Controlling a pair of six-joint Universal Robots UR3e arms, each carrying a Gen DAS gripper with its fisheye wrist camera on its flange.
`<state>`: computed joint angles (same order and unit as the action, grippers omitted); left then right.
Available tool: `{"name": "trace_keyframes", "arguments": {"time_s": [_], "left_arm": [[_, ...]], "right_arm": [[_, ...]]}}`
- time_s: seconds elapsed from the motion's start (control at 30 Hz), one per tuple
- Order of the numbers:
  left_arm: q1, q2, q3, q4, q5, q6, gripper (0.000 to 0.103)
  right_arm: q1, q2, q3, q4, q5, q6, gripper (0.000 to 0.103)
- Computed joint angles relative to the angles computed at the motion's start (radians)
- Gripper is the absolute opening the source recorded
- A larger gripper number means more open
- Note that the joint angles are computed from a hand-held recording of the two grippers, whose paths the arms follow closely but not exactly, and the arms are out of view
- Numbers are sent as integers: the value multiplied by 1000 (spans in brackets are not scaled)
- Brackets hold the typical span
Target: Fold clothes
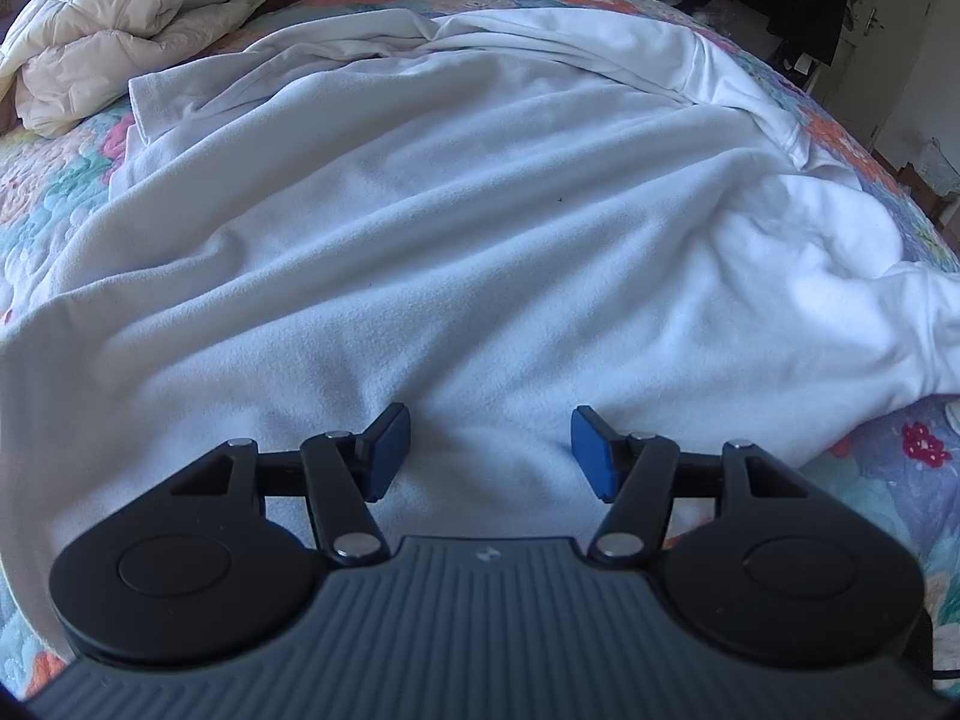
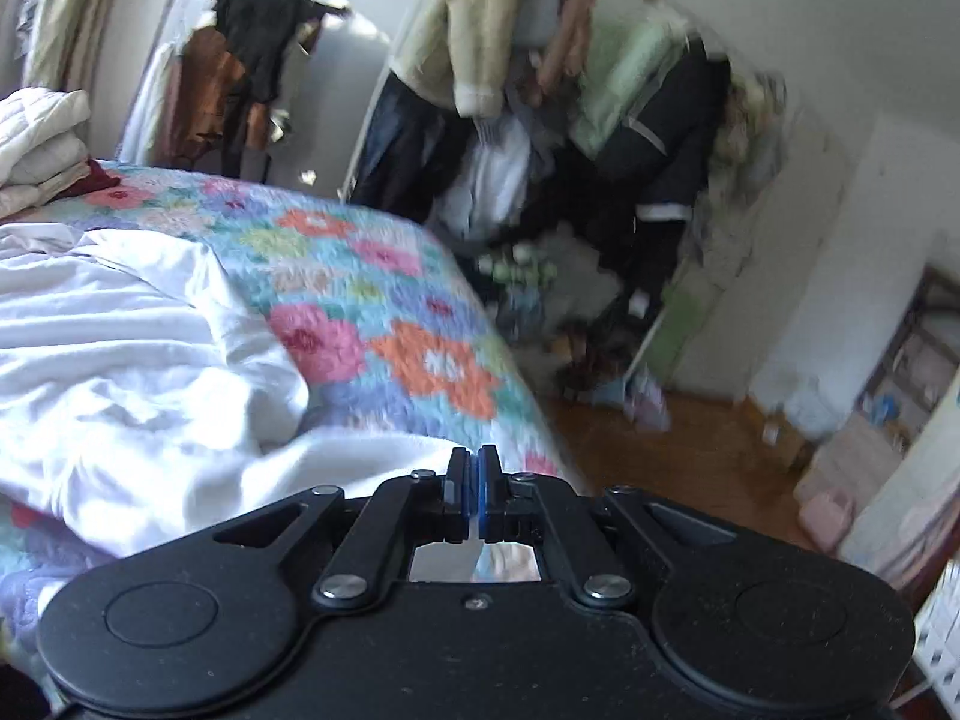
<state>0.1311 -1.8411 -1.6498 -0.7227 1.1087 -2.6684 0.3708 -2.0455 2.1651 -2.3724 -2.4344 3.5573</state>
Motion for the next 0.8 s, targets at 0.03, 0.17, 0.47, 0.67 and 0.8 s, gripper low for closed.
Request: {"name": "trace_keyframes", "arguments": {"time_s": [0.03,0.17,0.47,0.67,0.8], "left_arm": [[5,1,2,-6,0,-5,59],[22,-11,12,-15,-11,-42,59],[-16,0,-23,52,53,-7,59],[-7,-2,-18,42,42,-14,59],[3,25,-47,58,7,11,59]], "right_arm": [[-44,-67,7,77,56,33,1],[-296,-325,121,217,352,35,2],[-388,-332,304,16,633,41,23],[-144,-147,182,55,458,115,57],[-40,-167,187,27,481,58,59]]}}
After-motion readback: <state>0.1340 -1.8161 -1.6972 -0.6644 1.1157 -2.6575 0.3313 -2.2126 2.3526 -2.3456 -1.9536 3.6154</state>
